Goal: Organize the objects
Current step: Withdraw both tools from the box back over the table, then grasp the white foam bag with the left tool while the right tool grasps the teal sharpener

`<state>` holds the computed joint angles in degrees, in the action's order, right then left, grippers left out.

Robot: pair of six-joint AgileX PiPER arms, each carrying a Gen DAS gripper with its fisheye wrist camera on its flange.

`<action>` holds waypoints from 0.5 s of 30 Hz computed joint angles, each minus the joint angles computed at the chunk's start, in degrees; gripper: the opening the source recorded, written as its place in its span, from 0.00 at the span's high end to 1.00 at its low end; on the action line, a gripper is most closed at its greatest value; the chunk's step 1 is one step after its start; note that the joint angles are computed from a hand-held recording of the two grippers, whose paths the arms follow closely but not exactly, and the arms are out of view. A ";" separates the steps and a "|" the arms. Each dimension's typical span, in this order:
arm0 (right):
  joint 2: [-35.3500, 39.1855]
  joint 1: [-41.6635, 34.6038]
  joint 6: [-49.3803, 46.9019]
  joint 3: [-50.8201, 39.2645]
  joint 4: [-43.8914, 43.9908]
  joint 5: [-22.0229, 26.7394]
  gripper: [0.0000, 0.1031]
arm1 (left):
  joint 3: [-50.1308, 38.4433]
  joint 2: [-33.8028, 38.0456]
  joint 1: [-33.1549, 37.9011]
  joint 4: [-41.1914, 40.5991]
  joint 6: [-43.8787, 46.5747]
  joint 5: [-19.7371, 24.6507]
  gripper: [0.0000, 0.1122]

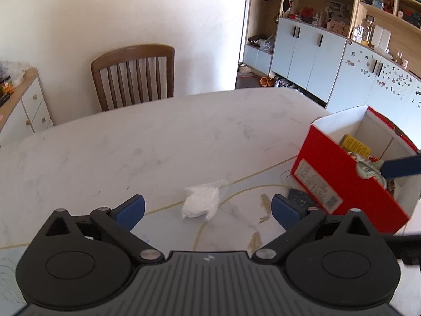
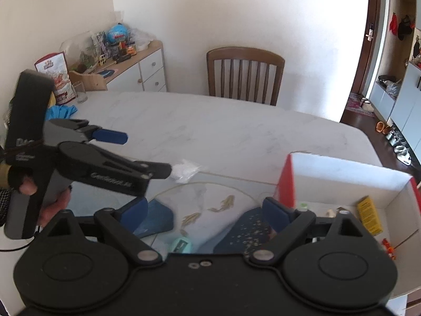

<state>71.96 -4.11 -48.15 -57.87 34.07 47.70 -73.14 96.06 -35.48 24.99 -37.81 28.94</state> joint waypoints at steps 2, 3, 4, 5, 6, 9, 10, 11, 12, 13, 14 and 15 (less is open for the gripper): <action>0.05 1.82 1.06 1.31 -1.03 -1.25 0.10 | 0.63 1.07 1.06 -0.92 0.95 -1.55 0.08; 0.11 2.90 1.66 2.09 -1.58 -1.95 0.10 | 0.56 1.78 1.47 -1.90 1.92 -1.98 0.08; 0.17 3.95 2.32 2.94 -2.19 -2.65 0.10 | 0.45 2.49 1.91 -3.25 3.37 -2.50 0.08; 0.21 5.08 3.26 3.62 -2.94 -3.25 0.10 | 0.26 3.21 2.36 -4.00 4.45 -2.98 0.08; 0.33 5.92 3.69 4.41 -3.33 -3.83 0.10 | -0.01 3.94 2.61 -3.77 4.68 -3.34 0.08; 0.85 8.40 5.05 6.44 -4.22 -5.82 0.10 | -0.39 5.75 3.23 -2.52 4.45 -4.90 0.08; 1.25 9.15 5.35 6.95 -4.21 -6.42 0.10 | -0.63 6.36 3.63 -3.81 5.61 -5.60 0.08; 1.81 9.91 6.19 7.41 -4.75 -7.18 0.10 | -0.77 7.02 3.89 -4.52 6.23 -6.42 0.08; 2.50 10.82 7.60 7.75 -5.65 -7.90 0.11 | -1.00 7.64 3.95 -4.25 6.01 -6.89 0.08; 3.22 11.59 8.44 8.15 -6.16 -8.68 0.12 | -1.33 8.33 3.88 -3.49 5.32 -7.26 0.08; 3.76 12.49 9.56 8.76 -7.13 -9.95 0.13 | -1.62 9.06 3.85 -2.95 4.87 -7.78 0.08; 4.41 13.60 11.26 9.32 -8.60 -11.35 0.14 | -1.89 9.76 3.80 -2.64 4.57 -8.25 0.08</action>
